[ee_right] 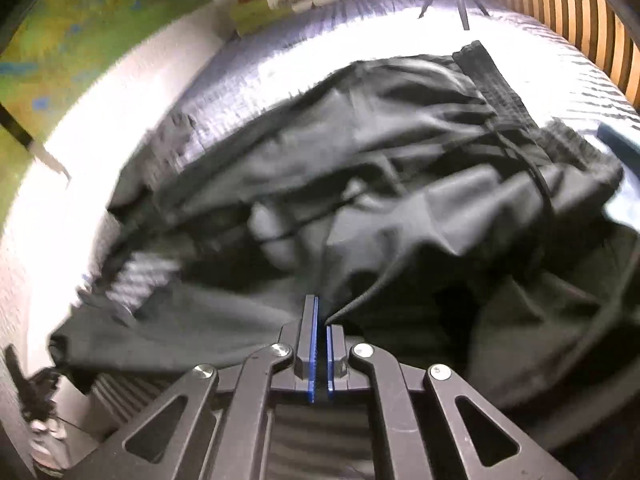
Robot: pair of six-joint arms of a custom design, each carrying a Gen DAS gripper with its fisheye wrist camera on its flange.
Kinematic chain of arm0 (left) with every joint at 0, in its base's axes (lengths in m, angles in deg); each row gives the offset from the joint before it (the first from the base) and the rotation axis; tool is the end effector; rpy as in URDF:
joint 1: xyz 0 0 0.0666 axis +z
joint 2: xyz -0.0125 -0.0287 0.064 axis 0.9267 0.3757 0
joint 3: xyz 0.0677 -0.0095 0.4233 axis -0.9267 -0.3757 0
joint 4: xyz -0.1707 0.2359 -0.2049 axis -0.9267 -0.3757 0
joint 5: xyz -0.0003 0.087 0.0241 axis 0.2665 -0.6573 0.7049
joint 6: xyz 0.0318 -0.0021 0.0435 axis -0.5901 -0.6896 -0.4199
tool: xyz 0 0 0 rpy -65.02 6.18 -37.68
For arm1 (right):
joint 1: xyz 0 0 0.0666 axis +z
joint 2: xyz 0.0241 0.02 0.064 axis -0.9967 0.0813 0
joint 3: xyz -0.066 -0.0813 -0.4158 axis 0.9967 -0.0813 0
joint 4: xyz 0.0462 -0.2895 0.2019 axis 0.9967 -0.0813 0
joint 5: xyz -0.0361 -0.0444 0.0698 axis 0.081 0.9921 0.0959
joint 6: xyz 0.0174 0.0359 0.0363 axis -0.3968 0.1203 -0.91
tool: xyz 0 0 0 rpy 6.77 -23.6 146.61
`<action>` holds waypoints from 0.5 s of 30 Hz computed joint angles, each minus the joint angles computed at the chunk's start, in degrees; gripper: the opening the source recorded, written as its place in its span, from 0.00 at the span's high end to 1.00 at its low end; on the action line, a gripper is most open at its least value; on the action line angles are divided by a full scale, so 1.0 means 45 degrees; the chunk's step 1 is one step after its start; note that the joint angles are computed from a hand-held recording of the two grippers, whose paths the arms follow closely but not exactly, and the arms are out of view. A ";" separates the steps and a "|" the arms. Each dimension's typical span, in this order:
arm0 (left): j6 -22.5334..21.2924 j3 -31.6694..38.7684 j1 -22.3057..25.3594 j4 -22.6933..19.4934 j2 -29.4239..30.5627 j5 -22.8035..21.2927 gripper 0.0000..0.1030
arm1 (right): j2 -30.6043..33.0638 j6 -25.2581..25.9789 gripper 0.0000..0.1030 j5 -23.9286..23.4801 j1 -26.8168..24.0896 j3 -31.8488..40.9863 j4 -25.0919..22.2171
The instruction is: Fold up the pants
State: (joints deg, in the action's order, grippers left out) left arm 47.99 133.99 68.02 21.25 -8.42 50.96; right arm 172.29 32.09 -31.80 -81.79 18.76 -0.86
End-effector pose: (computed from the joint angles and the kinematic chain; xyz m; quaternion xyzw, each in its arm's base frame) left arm 0.3949 0.0020 0.4478 0.0760 0.9660 0.0443 0.2431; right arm 0.4518 0.0325 0.4068 0.1973 0.9408 0.1395 0.2377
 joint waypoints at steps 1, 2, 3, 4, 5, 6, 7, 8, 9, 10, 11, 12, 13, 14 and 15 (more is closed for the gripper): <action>-0.0161 -0.0286 0.0095 -0.0090 -0.0261 0.0217 0.92 | -0.0013 0.0067 0.97 0.0337 0.0046 -0.0101 -0.0200; -0.0108 -0.0462 0.0245 -0.0256 -0.0357 0.0572 0.80 | 0.0017 0.0130 0.96 0.0643 0.0069 -0.0173 -0.0418; -0.0028 -0.0566 0.0445 -0.0503 -0.0431 0.1011 0.55 | 0.0047 0.0141 0.96 0.0749 0.0021 -0.0285 -0.0531; 0.0055 -0.0686 0.0620 -0.0611 -0.0541 0.1331 0.42 | 0.0059 0.0076 0.96 0.0703 -0.0074 -0.0408 -0.0540; 0.0230 -0.0850 0.0789 -0.0482 -0.0706 0.1495 0.41 | 0.0074 0.0080 0.96 0.0671 -0.0152 -0.0475 -0.0581; 0.0416 -0.0929 0.0977 -0.0402 -0.0820 0.1584 0.41 | 0.0111 0.0170 0.95 0.0689 -0.0202 -0.0465 -0.0767; 0.0606 -0.0921 0.1126 -0.0355 -0.0843 0.1634 0.41 | 0.0114 0.0326 0.93 0.0763 -0.0201 -0.0445 -0.0969; 0.0863 -0.0889 0.1276 -0.0211 -0.0832 0.1687 0.41 | 0.0141 0.0427 0.86 0.0943 -0.0140 -0.0328 -0.1296; 0.1168 -0.0779 0.1474 -0.0073 -0.0785 0.1748 0.40 | 0.0091 0.0508 0.81 0.1200 -0.0046 -0.0232 -0.1588; 0.1420 -0.0681 0.1672 0.0056 -0.0725 0.1889 0.41 | -0.0067 0.0603 0.80 0.1338 0.0014 -0.0278 -0.1618; 0.1787 -0.0543 0.2004 0.0273 -0.0631 0.2279 0.40 | -0.0239 0.0687 0.79 0.1501 0.0112 -0.0276 -0.1698; 0.2089 -0.0485 0.2221 0.0454 -0.0581 0.2492 0.40 | -0.0478 0.0809 0.79 0.1678 0.0218 -0.0310 -0.1761; 0.2483 -0.0432 0.2521 0.0665 -0.0482 0.2834 0.40 | -0.0746 0.0894 0.79 0.1841 0.0342 -0.0354 -0.1786; 0.2754 -0.0393 0.2704 0.0864 -0.0305 0.3018 0.40 | -0.0924 0.0911 0.79 0.1978 0.0436 -0.0396 -0.1791; 0.3013 -0.0377 0.2736 0.1055 -0.0090 0.2874 0.40 | -0.1175 0.0886 0.79 0.2218 0.0588 -0.0445 -0.1789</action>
State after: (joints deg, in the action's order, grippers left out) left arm 61.55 132.30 80.33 26.00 -8.82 63.89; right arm 167.00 36.08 -21.82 -79.14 16.76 -8.91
